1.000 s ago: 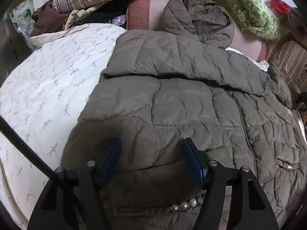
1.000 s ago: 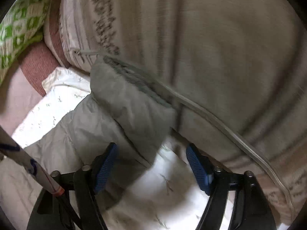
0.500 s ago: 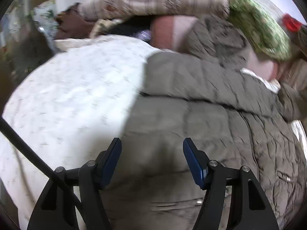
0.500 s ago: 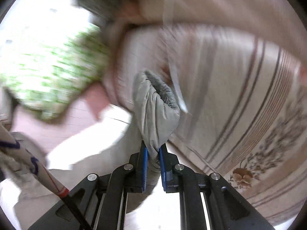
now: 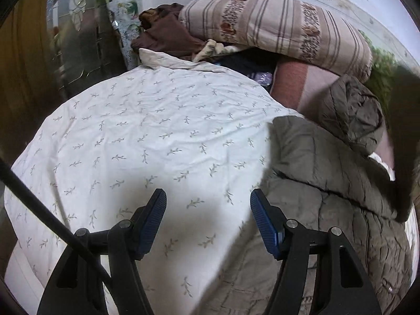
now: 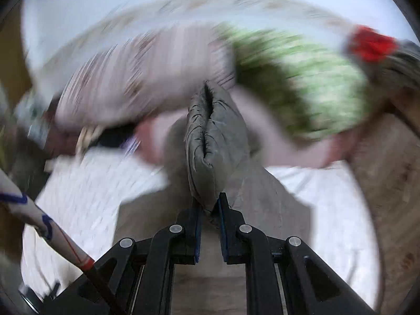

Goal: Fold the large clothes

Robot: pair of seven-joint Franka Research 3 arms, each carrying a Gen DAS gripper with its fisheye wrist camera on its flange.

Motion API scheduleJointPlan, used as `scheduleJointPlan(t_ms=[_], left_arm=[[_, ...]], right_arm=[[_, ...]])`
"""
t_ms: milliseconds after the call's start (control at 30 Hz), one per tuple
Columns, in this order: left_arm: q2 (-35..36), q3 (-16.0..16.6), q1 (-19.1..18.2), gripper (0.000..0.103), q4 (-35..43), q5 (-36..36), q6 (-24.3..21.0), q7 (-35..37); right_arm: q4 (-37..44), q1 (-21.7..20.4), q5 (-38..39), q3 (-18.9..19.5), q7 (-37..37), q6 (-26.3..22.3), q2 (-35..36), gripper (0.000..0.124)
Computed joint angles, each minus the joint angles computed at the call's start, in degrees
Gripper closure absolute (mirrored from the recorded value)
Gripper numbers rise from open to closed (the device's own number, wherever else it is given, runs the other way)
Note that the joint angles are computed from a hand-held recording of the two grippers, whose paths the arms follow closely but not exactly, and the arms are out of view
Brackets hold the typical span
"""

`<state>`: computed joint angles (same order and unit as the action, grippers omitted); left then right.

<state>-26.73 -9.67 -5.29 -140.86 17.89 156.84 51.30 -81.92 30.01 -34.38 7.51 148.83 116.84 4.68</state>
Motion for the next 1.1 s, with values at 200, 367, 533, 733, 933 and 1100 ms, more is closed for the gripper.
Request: scheduleJointPlan(t_ms=[200,367,533,733,933,1100], left_arm=[[1.01,0.88,0.28,0.038,0.62,-0.56,0.37,0.72],[1.97,2.32,-0.15,0.038,1.20,-2.61,0.31,1.92],[2.08,3.42,-1.20,0.038,1.04,-6.10,-0.35,4.01],[3.04,1.91,-0.75,0.038,1.83,-5.80,-2.28,4.02],[4.15,0.52,0.25,0.038,2.44,-3.02,-2.41,2.82],[5.24,0.55,-0.22,0.038,3.36,-2.49,-2.96,3.19]], right_arm=[[13.58,3.42,9.26,-0.52,-8.09,-0.17,21.31,0.111],[17.83,7.24,12.10,-2.96,-11.01,-3.35,28.62,0.101],[2.82,8.89,13.43,-4.23,-12.01,6.93,17.17,0.039],[0.29,9.96,4.08,-5.28,-5.23,7.71,12.52,0.045],[12.52,6.28,12.93,-5.93,-5.69,3.88,24.39,0.068],[21.54,8.55,15.18,-8.73,-7.66,-0.99,33.25,0.064]])
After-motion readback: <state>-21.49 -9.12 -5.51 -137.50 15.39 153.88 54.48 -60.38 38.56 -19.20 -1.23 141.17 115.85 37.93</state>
